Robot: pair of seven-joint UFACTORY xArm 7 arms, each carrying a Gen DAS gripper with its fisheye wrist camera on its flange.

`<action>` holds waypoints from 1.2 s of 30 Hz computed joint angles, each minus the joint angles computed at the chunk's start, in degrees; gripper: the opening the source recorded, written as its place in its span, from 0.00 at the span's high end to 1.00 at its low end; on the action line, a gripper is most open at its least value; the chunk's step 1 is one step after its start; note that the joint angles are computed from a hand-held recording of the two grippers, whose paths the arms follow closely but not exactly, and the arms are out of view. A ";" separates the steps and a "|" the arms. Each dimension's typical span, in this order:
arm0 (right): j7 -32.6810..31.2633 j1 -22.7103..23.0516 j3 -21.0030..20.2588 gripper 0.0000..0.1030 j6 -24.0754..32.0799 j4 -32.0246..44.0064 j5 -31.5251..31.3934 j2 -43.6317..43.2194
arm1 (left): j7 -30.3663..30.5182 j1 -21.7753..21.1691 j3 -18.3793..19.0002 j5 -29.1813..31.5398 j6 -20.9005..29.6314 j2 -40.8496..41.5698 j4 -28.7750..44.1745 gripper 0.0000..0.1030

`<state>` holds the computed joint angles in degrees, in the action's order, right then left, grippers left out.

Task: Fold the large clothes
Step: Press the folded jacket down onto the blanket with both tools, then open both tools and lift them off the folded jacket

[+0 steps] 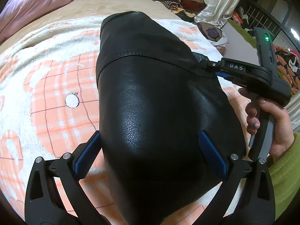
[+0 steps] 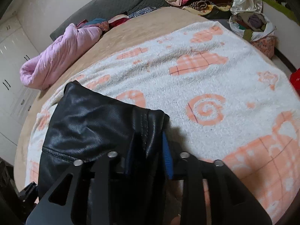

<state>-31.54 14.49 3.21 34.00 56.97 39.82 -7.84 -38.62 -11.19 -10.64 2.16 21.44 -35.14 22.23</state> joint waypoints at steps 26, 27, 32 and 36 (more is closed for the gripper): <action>-4.27 -0.11 -5.79 0.32 11.06 -12.95 7.75 -15.53 | -2.20 -0.14 -2.16 1.52 6.88 -6.78 -0.06 0.09; -4.34 -0.03 -5.99 0.31 11.03 -13.12 7.67 -15.95 | -2.22 -0.33 -2.02 1.49 6.99 -7.04 -0.04 0.09; -4.01 0.26 -6.87 0.19 10.45 -14.86 6.82 -19.55 | -2.99 -0.17 -2.55 2.11 8.10 -8.39 -0.01 0.09; -3.75 0.81 -7.84 0.12 10.53 -16.05 6.13 -22.86 | -3.68 -0.24 -2.96 2.45 9.40 -9.70 0.26 0.09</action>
<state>-35.29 15.30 -4.63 44.54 40.92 45.96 -30.70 -42.30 -11.42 -13.60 4.61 30.84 -44.84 22.49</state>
